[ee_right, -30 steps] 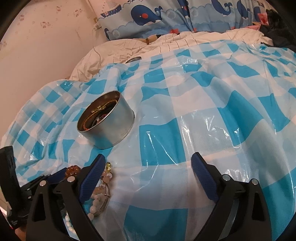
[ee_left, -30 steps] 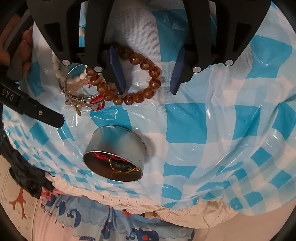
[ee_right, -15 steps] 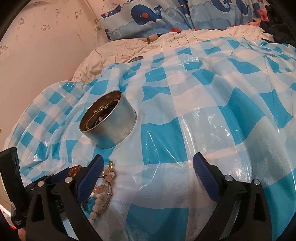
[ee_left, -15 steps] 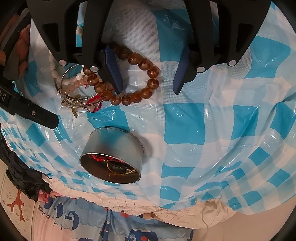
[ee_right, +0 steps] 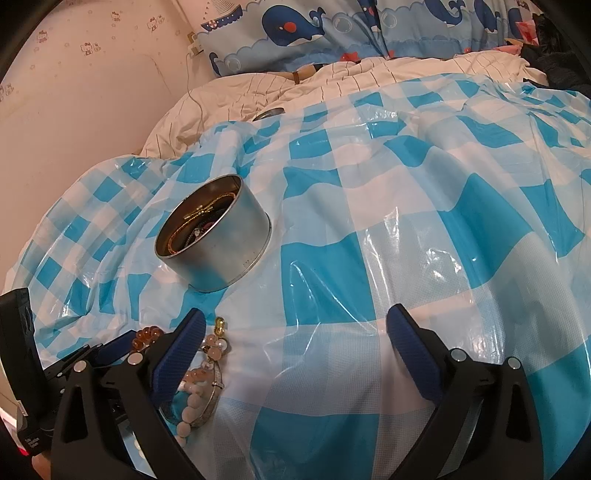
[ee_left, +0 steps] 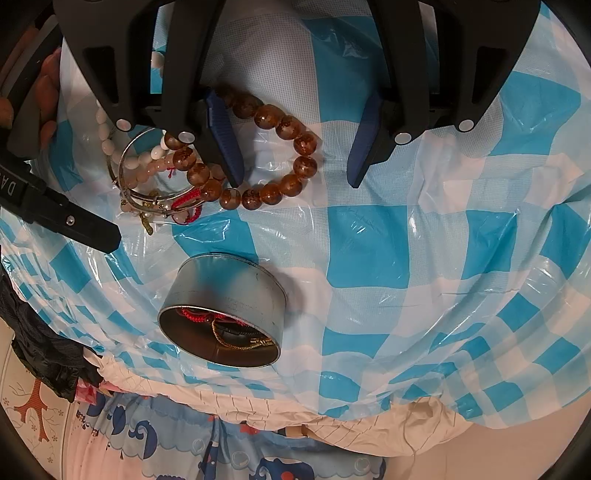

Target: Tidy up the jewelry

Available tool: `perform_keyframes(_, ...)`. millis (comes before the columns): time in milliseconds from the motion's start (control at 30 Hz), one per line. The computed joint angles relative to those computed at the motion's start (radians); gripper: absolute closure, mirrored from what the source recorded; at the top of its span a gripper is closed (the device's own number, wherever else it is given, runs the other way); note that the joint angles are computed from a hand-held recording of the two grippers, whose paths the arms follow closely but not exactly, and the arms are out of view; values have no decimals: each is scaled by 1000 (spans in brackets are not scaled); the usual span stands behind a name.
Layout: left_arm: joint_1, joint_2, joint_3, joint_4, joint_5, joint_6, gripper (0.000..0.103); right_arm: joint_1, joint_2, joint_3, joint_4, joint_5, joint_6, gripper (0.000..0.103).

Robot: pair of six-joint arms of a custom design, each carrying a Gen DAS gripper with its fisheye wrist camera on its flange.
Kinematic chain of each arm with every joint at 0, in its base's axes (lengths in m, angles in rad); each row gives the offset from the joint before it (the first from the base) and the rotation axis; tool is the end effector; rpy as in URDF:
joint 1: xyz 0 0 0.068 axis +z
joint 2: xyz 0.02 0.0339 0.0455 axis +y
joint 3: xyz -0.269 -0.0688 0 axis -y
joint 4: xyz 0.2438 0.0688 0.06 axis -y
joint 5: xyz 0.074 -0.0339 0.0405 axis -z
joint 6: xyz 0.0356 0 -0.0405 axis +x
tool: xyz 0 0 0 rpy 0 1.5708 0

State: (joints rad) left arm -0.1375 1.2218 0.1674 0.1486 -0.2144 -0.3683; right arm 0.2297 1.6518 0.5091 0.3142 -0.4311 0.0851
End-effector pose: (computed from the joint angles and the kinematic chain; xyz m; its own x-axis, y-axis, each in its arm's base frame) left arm 0.1671 -0.0155 0.0983 -0.7286 -0.2543 -0.6360 -0.2770 0.9586 -0.0660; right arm 0.2590 0.0758 0.1064 -0.7559 -0.0975 -0.6474 -0.4192 0.8316 0.3643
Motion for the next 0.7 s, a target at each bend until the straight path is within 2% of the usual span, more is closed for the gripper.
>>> perform_keyframes(700, 1, 4, 1, 2, 2, 1, 46, 0, 1, 0, 0, -1, 0, 8)
